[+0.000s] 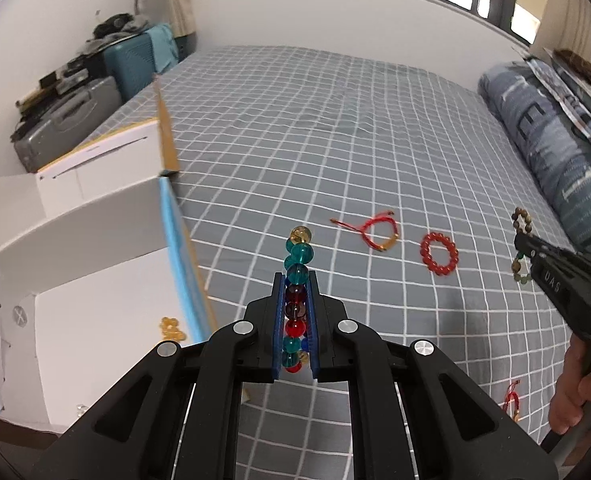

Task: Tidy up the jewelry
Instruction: 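Carry the glass and wooden bracelets with both tools over the white box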

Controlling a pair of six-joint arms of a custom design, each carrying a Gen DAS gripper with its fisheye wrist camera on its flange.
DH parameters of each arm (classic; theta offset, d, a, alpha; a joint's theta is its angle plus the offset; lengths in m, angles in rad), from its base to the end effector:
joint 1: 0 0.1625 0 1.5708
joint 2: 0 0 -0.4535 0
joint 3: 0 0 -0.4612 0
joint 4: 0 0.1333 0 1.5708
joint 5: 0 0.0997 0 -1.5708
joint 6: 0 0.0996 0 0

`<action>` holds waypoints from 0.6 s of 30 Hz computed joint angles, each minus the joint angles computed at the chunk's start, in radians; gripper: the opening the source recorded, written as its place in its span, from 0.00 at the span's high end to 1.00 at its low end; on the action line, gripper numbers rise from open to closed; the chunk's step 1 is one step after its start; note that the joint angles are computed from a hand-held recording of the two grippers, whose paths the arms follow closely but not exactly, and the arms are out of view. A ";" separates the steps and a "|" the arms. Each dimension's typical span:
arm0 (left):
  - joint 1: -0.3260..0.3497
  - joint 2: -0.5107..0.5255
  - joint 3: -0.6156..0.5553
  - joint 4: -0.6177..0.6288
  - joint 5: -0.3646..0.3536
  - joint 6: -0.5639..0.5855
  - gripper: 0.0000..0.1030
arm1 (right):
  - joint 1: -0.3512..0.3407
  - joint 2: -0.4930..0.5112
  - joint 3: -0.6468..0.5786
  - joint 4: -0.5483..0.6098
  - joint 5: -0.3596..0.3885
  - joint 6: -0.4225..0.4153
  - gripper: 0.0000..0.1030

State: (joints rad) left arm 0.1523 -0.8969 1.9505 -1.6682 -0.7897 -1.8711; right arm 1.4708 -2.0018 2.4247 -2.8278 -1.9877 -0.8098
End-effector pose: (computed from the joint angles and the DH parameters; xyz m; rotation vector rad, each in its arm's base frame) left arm -0.4740 -0.2786 -0.0063 -0.0342 2.1241 -0.9326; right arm 0.0560 -0.3730 0.3979 0.6033 -2.2545 0.7088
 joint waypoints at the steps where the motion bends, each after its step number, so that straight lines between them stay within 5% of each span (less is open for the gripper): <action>1: -0.003 -0.008 0.003 0.013 -0.001 -0.014 0.91 | 0.014 0.000 0.005 0.002 -0.004 0.005 0.93; 18: -0.089 -0.229 0.129 0.325 -0.093 -0.344 0.91 | 0.264 0.067 0.086 0.010 -0.035 0.102 0.93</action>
State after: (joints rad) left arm 0.0636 -1.1262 2.0795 -1.3436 -0.8828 -2.2149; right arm 1.7343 -1.9351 2.5110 -2.8177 -2.0232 -0.7075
